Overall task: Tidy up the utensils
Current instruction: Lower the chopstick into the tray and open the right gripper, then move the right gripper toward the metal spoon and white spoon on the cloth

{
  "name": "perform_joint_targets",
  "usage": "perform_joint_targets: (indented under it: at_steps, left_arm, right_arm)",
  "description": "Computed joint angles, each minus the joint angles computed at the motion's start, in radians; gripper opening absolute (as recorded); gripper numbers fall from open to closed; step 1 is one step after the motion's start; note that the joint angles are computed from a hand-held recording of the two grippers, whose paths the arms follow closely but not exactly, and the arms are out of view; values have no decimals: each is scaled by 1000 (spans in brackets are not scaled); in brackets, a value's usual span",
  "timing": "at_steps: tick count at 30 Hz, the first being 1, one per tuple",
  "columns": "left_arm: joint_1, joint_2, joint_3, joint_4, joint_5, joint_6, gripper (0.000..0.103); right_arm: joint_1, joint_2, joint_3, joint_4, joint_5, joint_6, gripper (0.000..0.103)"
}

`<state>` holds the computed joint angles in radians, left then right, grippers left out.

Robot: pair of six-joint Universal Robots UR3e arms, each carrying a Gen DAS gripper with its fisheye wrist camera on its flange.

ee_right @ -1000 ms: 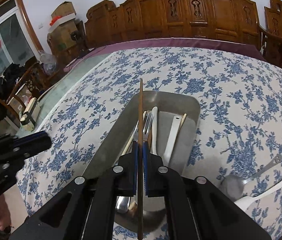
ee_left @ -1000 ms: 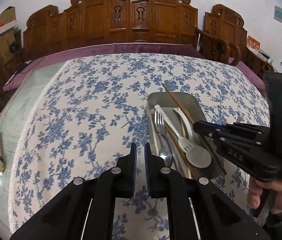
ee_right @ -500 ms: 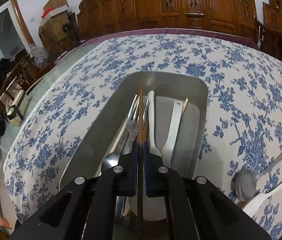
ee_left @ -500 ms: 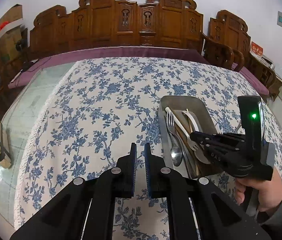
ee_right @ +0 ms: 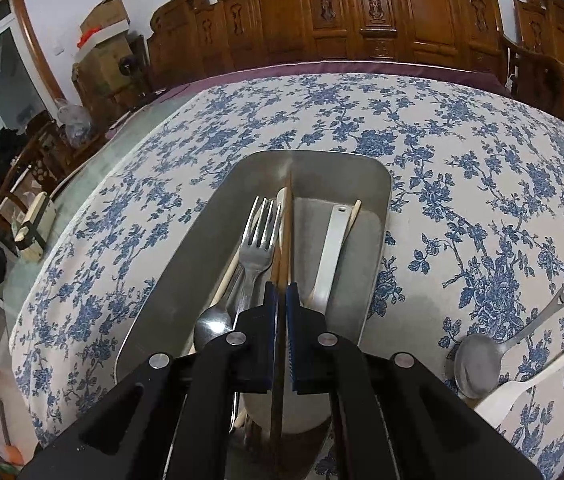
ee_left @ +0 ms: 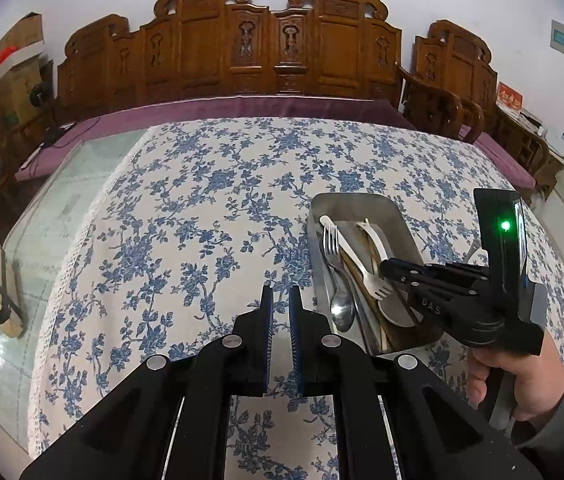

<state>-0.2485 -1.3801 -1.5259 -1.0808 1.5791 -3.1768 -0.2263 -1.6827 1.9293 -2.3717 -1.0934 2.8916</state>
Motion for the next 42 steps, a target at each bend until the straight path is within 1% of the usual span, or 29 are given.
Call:
perform_joint_targets:
  at_steps: [8, 11, 16, 17, 18, 19, 20, 21, 22, 23, 25, 26, 28, 29, 30, 32, 33, 35, 38, 39, 42]
  left_arm:
    - [-39, -20, 19, 2, 22, -19, 7]
    - [-53, -30, 25, 4, 30, -26, 7]
    - [-87, -55, 40, 14, 44, -44, 7]
    - [-96, -63, 46, 14, 49, -49, 7]
    - [-100, -68, 50, 15, 50, -51, 11]
    - [-110, -74, 54, 20, 54, -56, 19]
    - [-115, -76, 53, 25, 56, -58, 23]
    - [-127, -83, 55, 35, 61, -64, 28]
    - [-136, -90, 60, 36, 64, -67, 30]
    - [-147, -99, 67, 37, 68, -72, 32]
    - [-164, -114, 77, 44, 73, -79, 41]
    - [-179, -127, 85, 48, 78, -83, 43]
    - [-199, -148, 98, 55, 81, -88, 47]
    - [-204, -157, 103, 57, 79, -89, 48]
    - [-219, -174, 115, 59, 84, -96, 48]
    - [-243, -199, 134, 62, 90, -106, 48]
    - [-258, -214, 144, 66, 92, -111, 48]
    - [-279, -237, 161, 68, 94, -119, 48]
    - [-312, -268, 180, 75, 96, -133, 48]
    - [-320, -274, 183, 76, 98, -137, 48]
    - [-344, -290, 186, 85, 98, -150, 48]
  right_arm:
    - [-34, -59, 21, 28, 37, -41, 7]
    - [-64, -117, 38, 50, 60, -85, 7]
    - [-136, -231, 62, 133, 107, -189, 7]
    - [-165, -267, 70, 171, 124, -229, 7]
    - [-189, -293, 76, 202, 137, -259, 7]
    - [-221, -329, 84, 244, 151, -299, 7]
    - [-248, -358, 93, 278, 164, -330, 10]
    - [-292, -398, 102, 334, 185, -378, 19]
    - [-344, -442, 110, 403, 211, -434, 27]
    - [-386, -474, 113, 458, 228, -478, 30]
    - [-488, -542, 112, 601, 260, -600, 36]
    - [-548, -574, 105, 683, 270, -675, 38]
    - [-669, -627, 85, 840, 288, -818, 45]
    - [-711, -641, 77, 892, 293, -869, 47]
    - [-784, -660, 60, 980, 302, -955, 50]
    - [-877, -674, 42, 1076, 306, -1053, 55]
    - [-907, -666, 41, 1089, 300, -1077, 57]
    - [-935, -641, 63, 1052, 278, -1074, 57]
    - [-926, -587, 100, 958, 248, -1019, 57]
    - [-922, -575, 114, 930, 242, -1004, 59]
    - [-874, -509, 149, 813, 216, -899, 66]
